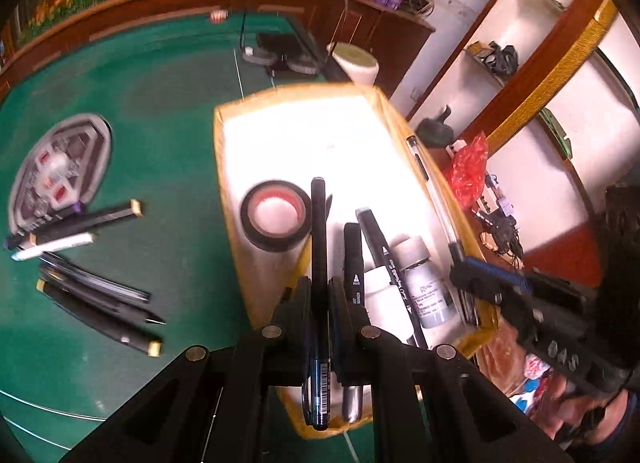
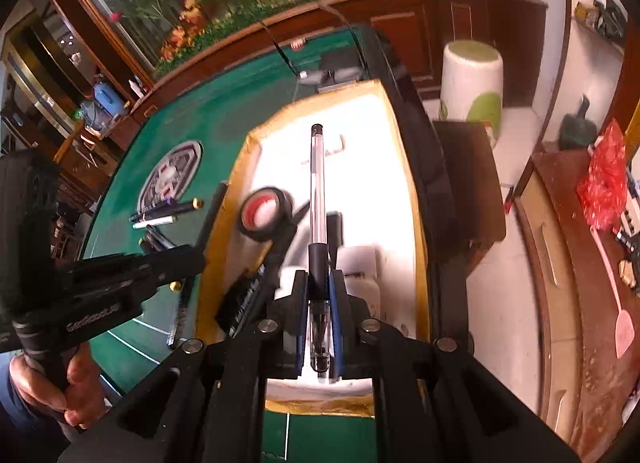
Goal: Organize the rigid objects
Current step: 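Lower both pens into the tray and open both tools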
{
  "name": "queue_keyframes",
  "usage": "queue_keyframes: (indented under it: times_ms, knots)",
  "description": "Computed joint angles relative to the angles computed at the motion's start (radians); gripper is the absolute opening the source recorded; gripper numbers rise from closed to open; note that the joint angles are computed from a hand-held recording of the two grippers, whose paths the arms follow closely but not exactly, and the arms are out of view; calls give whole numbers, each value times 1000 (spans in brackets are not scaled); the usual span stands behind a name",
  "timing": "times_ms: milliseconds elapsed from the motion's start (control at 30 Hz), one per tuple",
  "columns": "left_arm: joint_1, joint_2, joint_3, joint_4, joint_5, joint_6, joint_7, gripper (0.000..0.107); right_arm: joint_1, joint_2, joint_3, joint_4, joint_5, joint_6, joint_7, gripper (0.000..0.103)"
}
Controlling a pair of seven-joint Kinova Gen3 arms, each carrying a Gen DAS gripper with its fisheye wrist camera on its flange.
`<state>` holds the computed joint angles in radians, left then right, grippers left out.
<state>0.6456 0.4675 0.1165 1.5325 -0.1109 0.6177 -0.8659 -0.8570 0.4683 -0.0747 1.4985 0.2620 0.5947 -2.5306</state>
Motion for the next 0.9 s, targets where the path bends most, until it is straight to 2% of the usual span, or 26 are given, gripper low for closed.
queue_keyframes:
  times_ms: [167,267,433,567,600,700,733,767,900]
  knots:
    - [-4,54,8,-40,27,36,6,8,3,45,-13,-36,-32,54,49,10]
    - [5,72,8,-55,27,50,3,8,9,45,-19,-31,-30,45,55,10]
    - [32,73,-7,-60,0,59,12,8,4,51,-15,-43,-30,56,68,10]
    - [16,65,5,-52,13,62,-4,9,1,59,-17,-55,-38,61,82,10]
    - [12,64,7,-51,16,64,-8,10,-4,58,-12,-56,-35,62,78,11]
    - [-3,54,16,-37,37,55,-19,31,-22,51,4,-51,-19,53,55,11]
    - [-7,45,17,-25,42,47,-21,41,-32,46,12,-48,-7,50,42,11]
    - [-18,30,24,-5,53,27,-30,46,-42,42,19,-47,6,47,29,11]
    - [-34,-12,27,37,68,-6,-42,51,-59,36,27,-44,35,29,-10,11]
